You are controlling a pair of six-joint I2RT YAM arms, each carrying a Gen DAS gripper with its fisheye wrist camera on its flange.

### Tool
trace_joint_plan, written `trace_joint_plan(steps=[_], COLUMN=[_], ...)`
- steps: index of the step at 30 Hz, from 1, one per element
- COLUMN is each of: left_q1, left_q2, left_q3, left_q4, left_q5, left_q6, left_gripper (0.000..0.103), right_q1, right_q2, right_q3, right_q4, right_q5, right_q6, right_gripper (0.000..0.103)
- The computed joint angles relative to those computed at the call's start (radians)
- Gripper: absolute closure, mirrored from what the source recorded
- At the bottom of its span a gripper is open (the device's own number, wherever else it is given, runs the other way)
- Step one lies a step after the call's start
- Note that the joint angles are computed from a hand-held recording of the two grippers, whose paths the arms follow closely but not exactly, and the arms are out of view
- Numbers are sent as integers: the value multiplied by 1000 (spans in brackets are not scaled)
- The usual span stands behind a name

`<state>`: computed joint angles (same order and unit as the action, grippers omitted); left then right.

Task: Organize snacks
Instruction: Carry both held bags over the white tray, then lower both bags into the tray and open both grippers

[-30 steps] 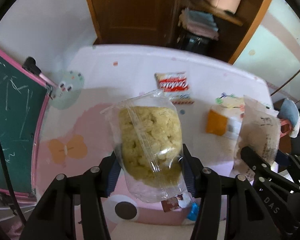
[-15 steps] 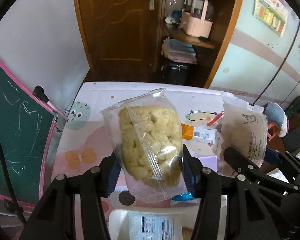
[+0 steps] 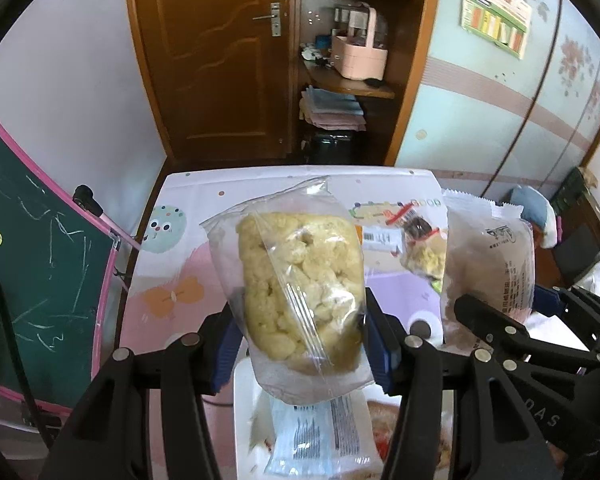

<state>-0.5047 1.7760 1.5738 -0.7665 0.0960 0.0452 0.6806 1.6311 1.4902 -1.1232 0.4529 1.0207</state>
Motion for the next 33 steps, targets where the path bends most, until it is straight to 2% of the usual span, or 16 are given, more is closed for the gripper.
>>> trace_joint_plan(steps=[7,13,19,26,33], left_q1=[3,4,-8,-22,-38], left_q2=[-119,-164,-188,-205,-199], left_q3=[-143,-244,-352,-461,-507], left_q4=[1,-8,-5,16,23], left_q5=[33,44,33,15,5], left_q6=[79,137,171,195,207], left_gripper=[50,50,50,50,50], right_q1=[94,161,210,239,251], right_q2=[-43,-81,-93,-90,-64], right_q3=[-49,-121,-200,-262,-295], right_q4=[-57,-83,-54,-23,2], right_q5=[-2,-36,-88,-137,-186], right_q6=[128,253,346,414,443], right_gripper=[45,44,44,43,42])
